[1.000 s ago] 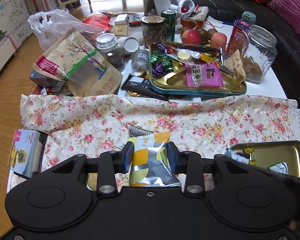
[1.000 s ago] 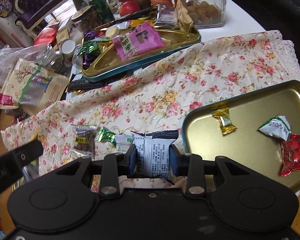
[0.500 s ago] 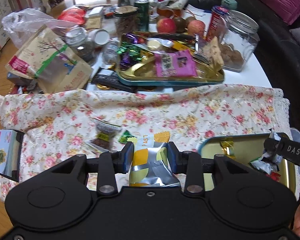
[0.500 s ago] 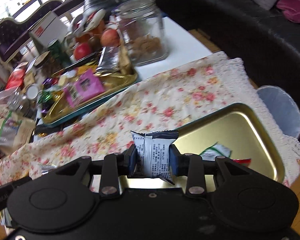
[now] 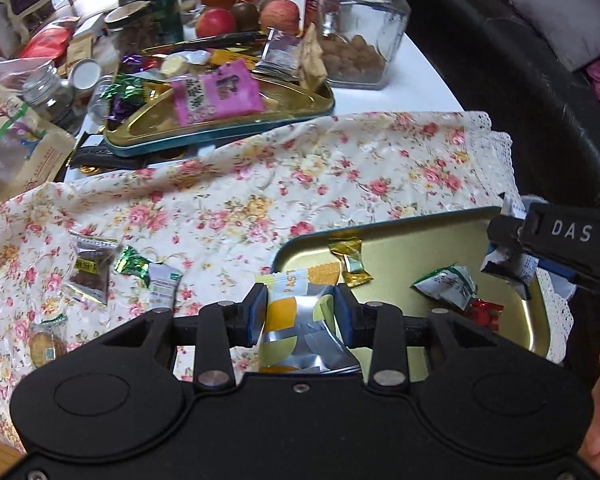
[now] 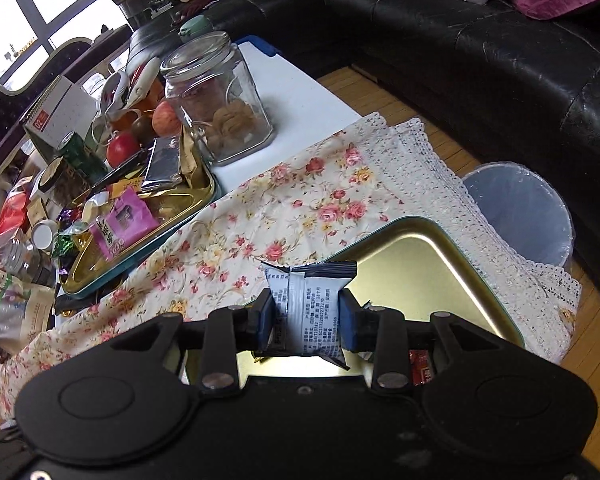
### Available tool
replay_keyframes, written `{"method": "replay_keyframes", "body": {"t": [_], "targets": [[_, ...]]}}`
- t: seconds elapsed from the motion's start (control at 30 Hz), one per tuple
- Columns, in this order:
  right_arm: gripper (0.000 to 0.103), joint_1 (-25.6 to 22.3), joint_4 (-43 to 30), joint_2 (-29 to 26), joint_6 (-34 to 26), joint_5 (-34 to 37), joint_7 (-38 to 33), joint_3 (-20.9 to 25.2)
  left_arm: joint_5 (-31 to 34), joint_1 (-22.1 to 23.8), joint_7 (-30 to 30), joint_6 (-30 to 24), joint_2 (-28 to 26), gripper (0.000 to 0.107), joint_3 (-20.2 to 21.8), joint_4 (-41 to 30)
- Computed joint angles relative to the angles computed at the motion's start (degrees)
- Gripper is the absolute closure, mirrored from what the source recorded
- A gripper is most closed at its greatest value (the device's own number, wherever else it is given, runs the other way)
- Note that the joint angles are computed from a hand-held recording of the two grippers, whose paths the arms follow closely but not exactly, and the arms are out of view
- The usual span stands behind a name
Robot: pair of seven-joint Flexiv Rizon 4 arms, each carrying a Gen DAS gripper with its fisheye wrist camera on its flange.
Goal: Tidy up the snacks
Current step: 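Open the right tool over the tray while the left tool releases the yellow-white packet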
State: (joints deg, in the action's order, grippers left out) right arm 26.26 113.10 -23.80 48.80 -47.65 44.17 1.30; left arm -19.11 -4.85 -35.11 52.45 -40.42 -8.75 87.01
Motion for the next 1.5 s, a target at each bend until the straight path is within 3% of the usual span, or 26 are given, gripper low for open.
{"method": "replay_keyframes", "body": {"t": [0.5, 0.9, 1.5], "targets": [[0.067, -0.84, 3.42, 2.24, -0.17, -0.99, 3.09, 0.8, -2.29, 0.11, 5.1, 2.98, 1.85, 0.061, -2.64, 4.96], [0.061, -0.56, 3.09, 2.94, -5.07, 0.69, 4.43, 1.7, -1.87, -0.61, 4.07, 2.93, 1.77, 0.061, -1.56, 4.72], [0.057, -0.2, 0.54, 1.66, -4.96, 2.46, 1.69, 1.7, -2.43, 0.11, 3.23, 2.19, 1.85, 0.058, -1.45, 3.66]]}}
